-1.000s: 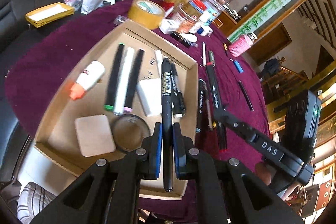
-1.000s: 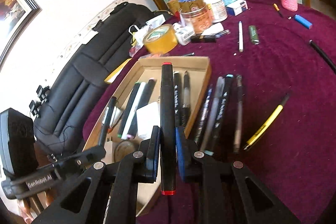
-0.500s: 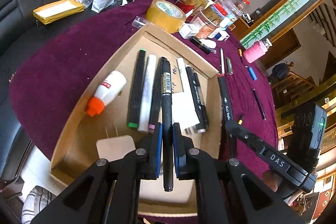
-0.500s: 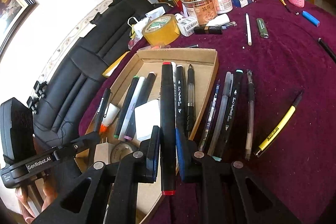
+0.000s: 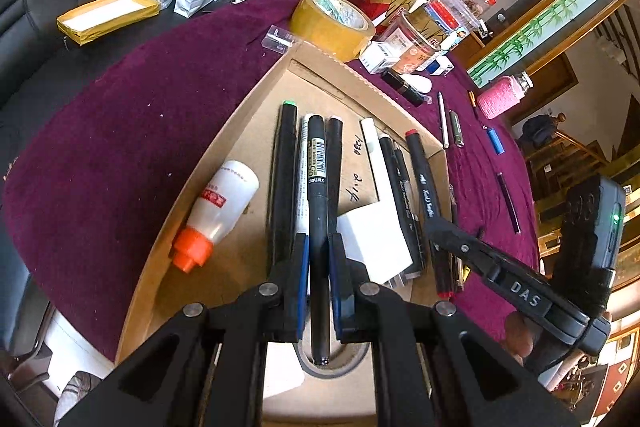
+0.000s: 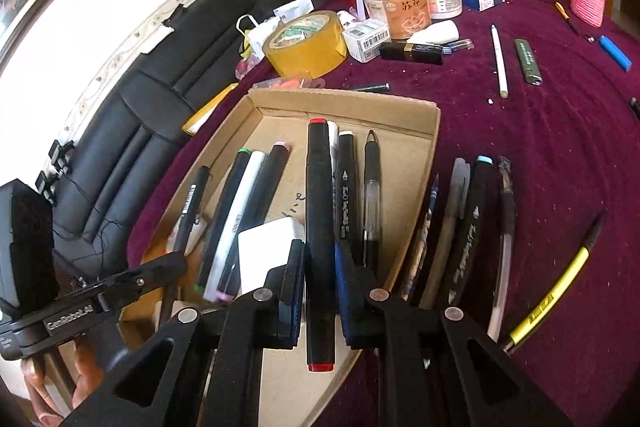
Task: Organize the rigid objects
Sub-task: 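Carry the black pen and red-tipped marker into the tray and open both tools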
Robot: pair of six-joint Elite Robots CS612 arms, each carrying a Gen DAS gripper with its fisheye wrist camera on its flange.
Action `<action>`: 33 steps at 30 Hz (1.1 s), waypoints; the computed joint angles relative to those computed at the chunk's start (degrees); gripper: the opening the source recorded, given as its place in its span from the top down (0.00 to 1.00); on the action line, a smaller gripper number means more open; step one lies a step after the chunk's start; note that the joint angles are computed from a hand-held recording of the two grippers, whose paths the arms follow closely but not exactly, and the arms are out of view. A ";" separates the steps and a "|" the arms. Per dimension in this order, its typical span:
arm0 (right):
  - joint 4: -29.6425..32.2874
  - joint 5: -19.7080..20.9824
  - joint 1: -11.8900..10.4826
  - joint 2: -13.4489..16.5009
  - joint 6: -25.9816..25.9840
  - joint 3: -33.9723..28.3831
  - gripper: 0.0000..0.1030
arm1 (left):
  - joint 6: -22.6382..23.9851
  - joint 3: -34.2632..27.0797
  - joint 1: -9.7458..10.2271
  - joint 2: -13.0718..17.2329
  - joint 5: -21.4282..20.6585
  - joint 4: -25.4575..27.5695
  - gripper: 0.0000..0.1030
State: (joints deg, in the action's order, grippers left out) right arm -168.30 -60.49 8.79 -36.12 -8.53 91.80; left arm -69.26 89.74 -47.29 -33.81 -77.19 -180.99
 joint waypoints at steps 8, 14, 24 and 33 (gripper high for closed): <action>2.36 -1.99 1.06 1.82 -0.62 -2.97 0.84 | 1.23 -1.04 0.70 0.95 -1.64 0.36 0.91; 1.07 -4.20 1.71 2.20 -1.08 -3.34 0.84 | 1.40 -1.87 1.21 1.72 -2.57 0.82 0.91; 0.78 -5.59 2.30 2.36 -1.72 -3.72 0.84 | 2.57 -2.25 1.12 1.73 -2.26 1.34 0.91; 0.69 -4.47 1.99 2.47 -1.53 -3.62 0.84 | 2.31 -2.08 0.76 1.67 -0.84 1.23 0.91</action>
State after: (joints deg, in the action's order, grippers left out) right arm -167.61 -64.96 10.78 -33.65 -10.06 88.18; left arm -66.96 87.67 -46.53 -32.14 -78.03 -179.76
